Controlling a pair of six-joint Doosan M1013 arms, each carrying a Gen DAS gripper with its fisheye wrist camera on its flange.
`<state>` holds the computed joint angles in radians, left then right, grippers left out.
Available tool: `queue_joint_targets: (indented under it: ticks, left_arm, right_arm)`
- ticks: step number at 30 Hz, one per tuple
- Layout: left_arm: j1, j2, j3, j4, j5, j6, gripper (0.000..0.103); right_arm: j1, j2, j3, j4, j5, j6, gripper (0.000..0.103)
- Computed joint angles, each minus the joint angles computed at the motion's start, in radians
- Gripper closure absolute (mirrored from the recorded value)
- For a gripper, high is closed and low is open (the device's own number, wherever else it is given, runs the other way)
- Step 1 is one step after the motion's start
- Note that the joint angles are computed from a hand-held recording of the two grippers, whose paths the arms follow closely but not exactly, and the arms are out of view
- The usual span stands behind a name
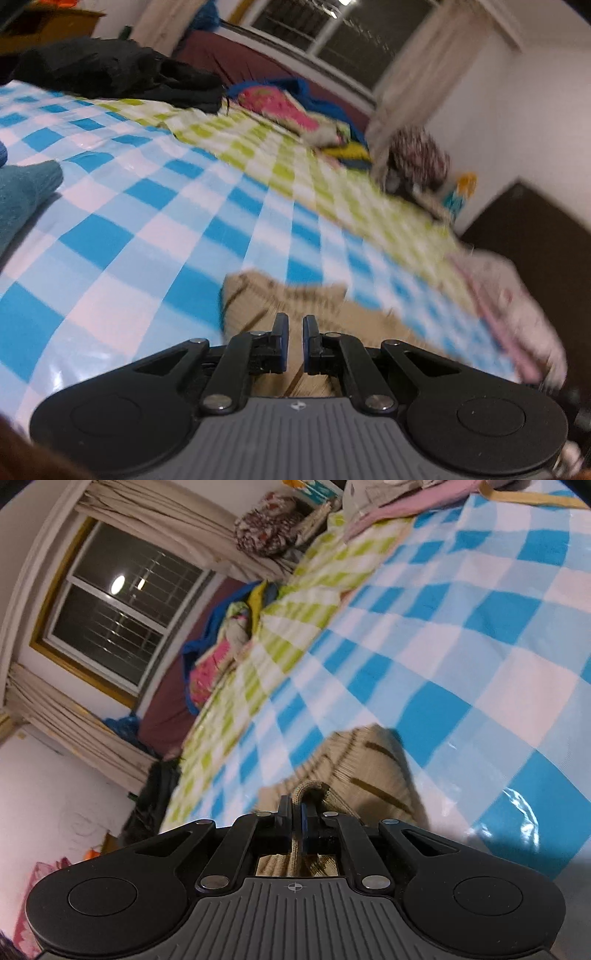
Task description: Fold small clothes
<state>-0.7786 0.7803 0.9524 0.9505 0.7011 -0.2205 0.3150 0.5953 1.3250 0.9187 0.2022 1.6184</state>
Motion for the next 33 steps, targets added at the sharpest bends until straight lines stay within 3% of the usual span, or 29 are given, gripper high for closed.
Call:
queue_joint_targets:
  ticks: [6,13,17,22,25,29,33]
  left_arm:
    - [-0.022,0.007,-0.024,-0.126,0.054,0.296,0.087]
    - [-0.003,0.059,-0.139,-0.303,0.098,0.622,0.072]
    - [0.004,0.082,-0.182,-0.368,0.126,0.721,0.066]
    - [0.008,0.118,-0.261,-0.425,0.202,0.821,0.067]
    - [0.01,0.115,-0.263,-0.454,0.19,0.847,0.088]
    - [0.0,0.077,-0.208,-0.364,0.137,0.743,0.09]
    - [-0.003,0.025,-0.134,-0.184,0.062,0.532,0.09]
  right_arm:
    - [0.006,-0.019,0.022,-0.131,-0.006,0.077,0.097]
    - [0.003,-0.028,0.03,-0.098,0.009,0.054,0.097]
    - [0.0,-0.025,0.027,-0.11,0.023,0.056,0.097]
    - [-0.001,-0.022,0.023,-0.083,0.032,0.028,0.097]
    - [-0.003,-0.023,0.022,-0.041,0.033,-0.017,0.097]
    - [-0.007,-0.037,0.032,0.134,0.015,-0.203,0.097]
    - [-0.005,-0.048,0.031,0.403,-0.023,-0.479,0.097]
